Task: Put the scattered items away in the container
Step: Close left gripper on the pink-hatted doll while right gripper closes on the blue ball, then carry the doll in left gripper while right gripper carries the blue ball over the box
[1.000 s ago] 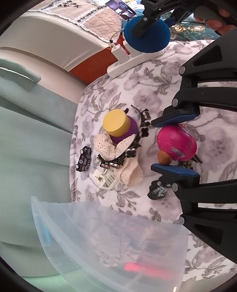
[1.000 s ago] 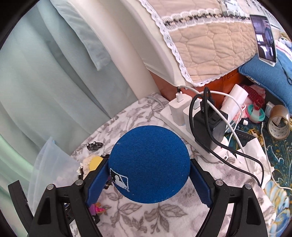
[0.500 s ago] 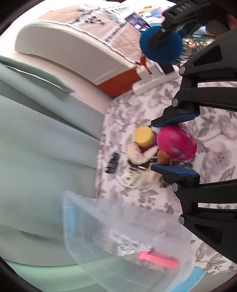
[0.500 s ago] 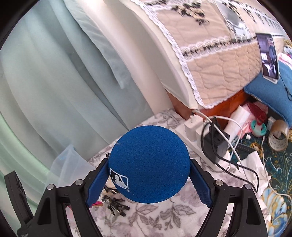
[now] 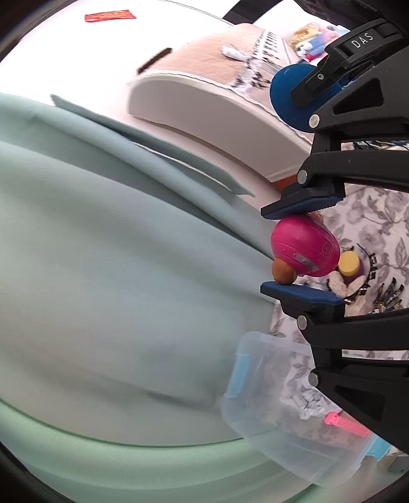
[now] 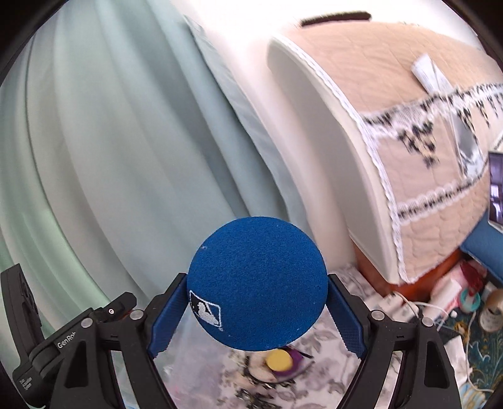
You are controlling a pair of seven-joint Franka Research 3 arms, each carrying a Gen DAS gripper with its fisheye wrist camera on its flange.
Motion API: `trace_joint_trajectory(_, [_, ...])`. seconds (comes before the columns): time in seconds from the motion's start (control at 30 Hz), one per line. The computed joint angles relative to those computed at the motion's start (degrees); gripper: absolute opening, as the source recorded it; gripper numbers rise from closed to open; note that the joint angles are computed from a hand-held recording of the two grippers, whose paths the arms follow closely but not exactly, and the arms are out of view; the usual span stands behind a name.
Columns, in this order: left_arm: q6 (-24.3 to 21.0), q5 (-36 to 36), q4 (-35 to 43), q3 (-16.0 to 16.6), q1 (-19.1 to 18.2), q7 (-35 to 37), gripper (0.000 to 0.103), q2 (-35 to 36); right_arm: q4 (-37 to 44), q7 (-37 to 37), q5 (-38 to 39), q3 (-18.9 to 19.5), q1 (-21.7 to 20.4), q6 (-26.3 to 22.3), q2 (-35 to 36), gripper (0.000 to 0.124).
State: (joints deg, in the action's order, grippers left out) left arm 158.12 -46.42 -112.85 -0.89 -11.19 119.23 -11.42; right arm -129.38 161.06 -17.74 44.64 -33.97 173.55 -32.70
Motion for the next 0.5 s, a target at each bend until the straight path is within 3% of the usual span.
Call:
trace_joint_trajectory(0.27, [-0.48, -4.25, -3.76, 3.32, -0.15, 1.75, 0.042, -4.24, 2.13, -0.96, 0.71, 2.56, 1.78, 0.87, 1.67, 0.087])
trace_joint_trajectory(0.5, [-1.27, -4.31, -6.99, 5.59, 1.75, -0.73, 0.042, -5.57, 5.27, -0.25, -2.64, 4.8, 3.13, -1.87, 7.36, 0.087])
